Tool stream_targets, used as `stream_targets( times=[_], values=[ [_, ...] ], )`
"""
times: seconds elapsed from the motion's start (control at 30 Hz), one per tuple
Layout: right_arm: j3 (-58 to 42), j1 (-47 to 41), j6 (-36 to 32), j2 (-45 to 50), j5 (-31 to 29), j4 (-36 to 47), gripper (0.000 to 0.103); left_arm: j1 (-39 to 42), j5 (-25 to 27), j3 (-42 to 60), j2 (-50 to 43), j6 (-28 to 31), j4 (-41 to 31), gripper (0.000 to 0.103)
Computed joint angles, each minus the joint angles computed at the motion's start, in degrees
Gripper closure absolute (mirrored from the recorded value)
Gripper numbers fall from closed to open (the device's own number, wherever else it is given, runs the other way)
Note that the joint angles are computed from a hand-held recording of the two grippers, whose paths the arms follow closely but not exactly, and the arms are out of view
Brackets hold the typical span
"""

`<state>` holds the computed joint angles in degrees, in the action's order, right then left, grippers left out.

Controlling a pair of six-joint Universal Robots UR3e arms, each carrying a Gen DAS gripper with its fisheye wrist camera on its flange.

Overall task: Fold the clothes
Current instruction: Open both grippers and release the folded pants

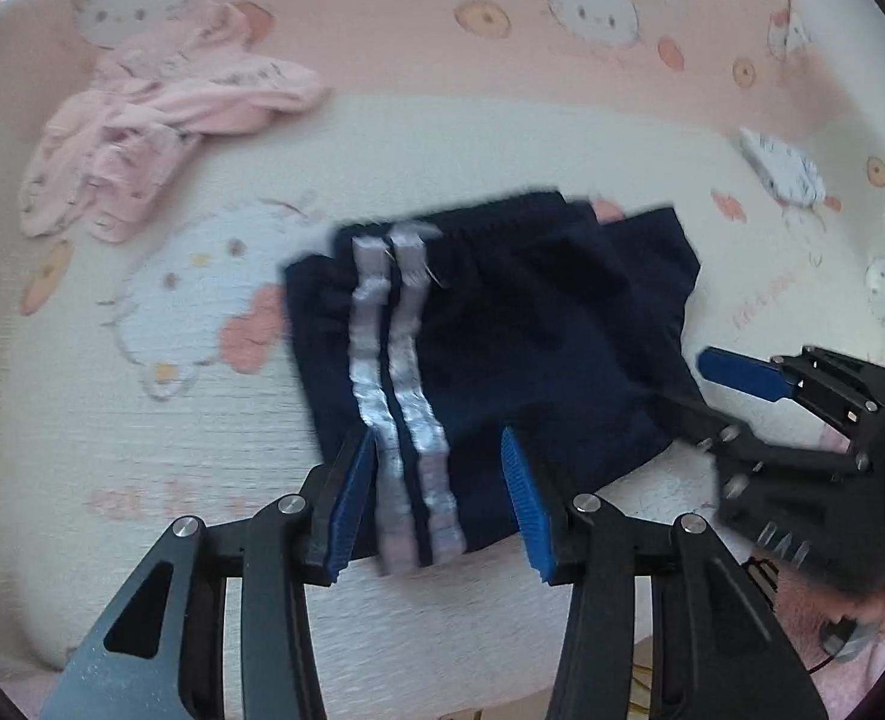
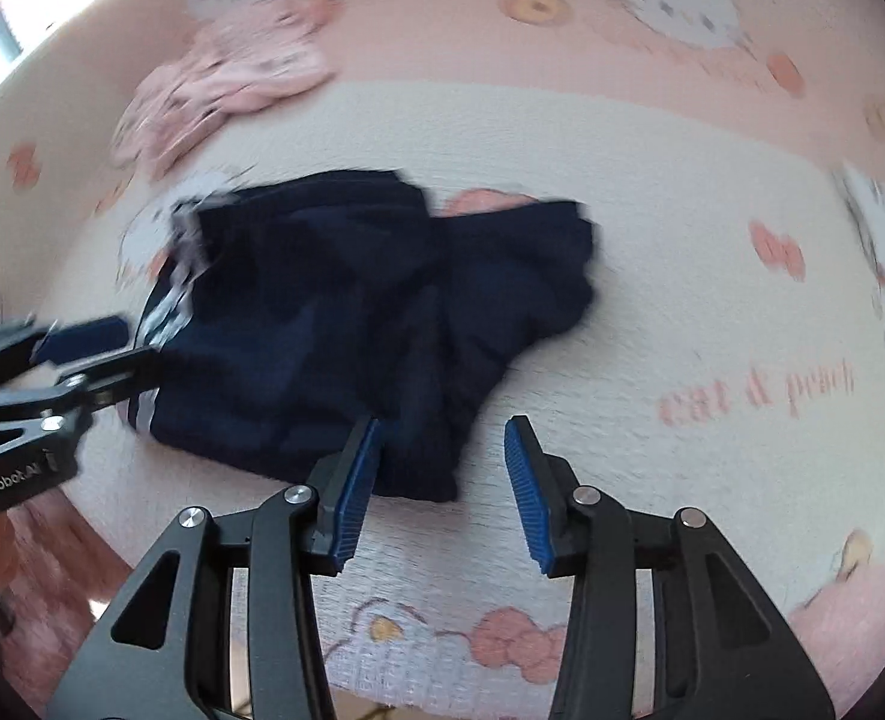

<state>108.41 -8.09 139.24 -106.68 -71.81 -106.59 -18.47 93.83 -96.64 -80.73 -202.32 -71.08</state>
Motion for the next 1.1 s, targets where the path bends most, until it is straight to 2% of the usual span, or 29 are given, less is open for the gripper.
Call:
stream_targets(
  times=[0.07, 0.1, 0.2, 0.23, 0.27, 0.33, 0.43, 0.5, 0.57, 0.67, 0.7, 0.77, 0.93, 1.0, 1.07, 1.1],
  values=[
    [1.99, 2.58, -0.22, 0.79, -2.07, -3.7, 0.06, -1.32, 3.46, 3.07, -3.47, -0.29, -3.43, 0.056],
    [2.1, 2.48, -0.07, 1.58, -2.07, -3.95, 0.059, -0.69, 3.17, 3.1, -2.76, -0.07, -4.45, 0.056],
    [-2.64, -0.43, -0.06, 3.85, -1.57, 2.61, 0.058, 4.03, 1.43, 0.19, 2.78, -1.21, -6.9, 0.056],
    [-3.3, -1.71, -0.67, 3.65, -1.59, 4.43, 0.055, 5.86, 0.45, -1.27, 4.82, -1.31, -6.19, 0.056],
    [-3.22, -3.49, -1.84, 2.71, -0.91, 6.27, 0.05, 7.78, -0.61, -2.63, 6.85, -1.34, -5.58, 0.056],
    [-4.56, -6.09, -2.07, 2.63, 1.57, 8.64, 0.049, 11.65, -2.78, -4.96, 10.65, -1.21, -4.49, 0.056],
    [-4.25, -8.5, -2.12, -0.13, 8.61, 8.03, 0.049, 11.57, -3.63, -5.67, 10.39, -1.45, 0.55, 0.056],
    [-3.14, -7.97, -1.03, -0.88, 12.4, 4.26, 0.049, 9.8, -2.96, -4.61, 7.66, -1.85, 2.19, 0.056],
    [-2.03, -5.13, 0.2, 1.0, 11.9, -1.49, 0.049, 7.79, -1.75, -2.72, 4.16, -1.64, 2.52, 0.056],
    [-1.56, 0.57, 1.51, 7.29, 6.08, -8.68, 0.051, 3.3, 1.58, 0.23, -3.6, -2.26, 3.57, 0.056],
    [-0.05, 1.81, 1.6, 7.73, 4.37, -11.06, 0.052, 2.34, 3.28, 1.04, -4.72, -1.71, 2.93, 0.054],
    [2.24, 3.91, 1.76, 8.59, 1.22, -14.79, 0.052, 3.58, 2.43, -0.2, -2.77, -1.56, 2.19, 0.052],
    [0.76, -0.08, 2.11, 6.36, -2.6, -10.33, 0.05, 10.1, -2.06, -5.04, 6.26, -3.52, 0.89, 0.051],
    [0.17, -4.32, 3.14, 4.96, -0.42, -6.86, 0.05, 12.7, -3.74, -6.57, 9.88, -4.49, 1.18, 0.051],
    [-2.73, -9.43, 2.85, 5.39, 4.78, 1.16, 0.049, 15.67, -7.88, -8.61, 12.45, -4.62, 2.49, 0.051],
    [-4.69, -11.51, 2.48, 6.48, 7.22, 5.82, 0.042, 16.33, -8.88, -9.21, 12.68, -5.09, 2.69, 0.051]
  ],
)
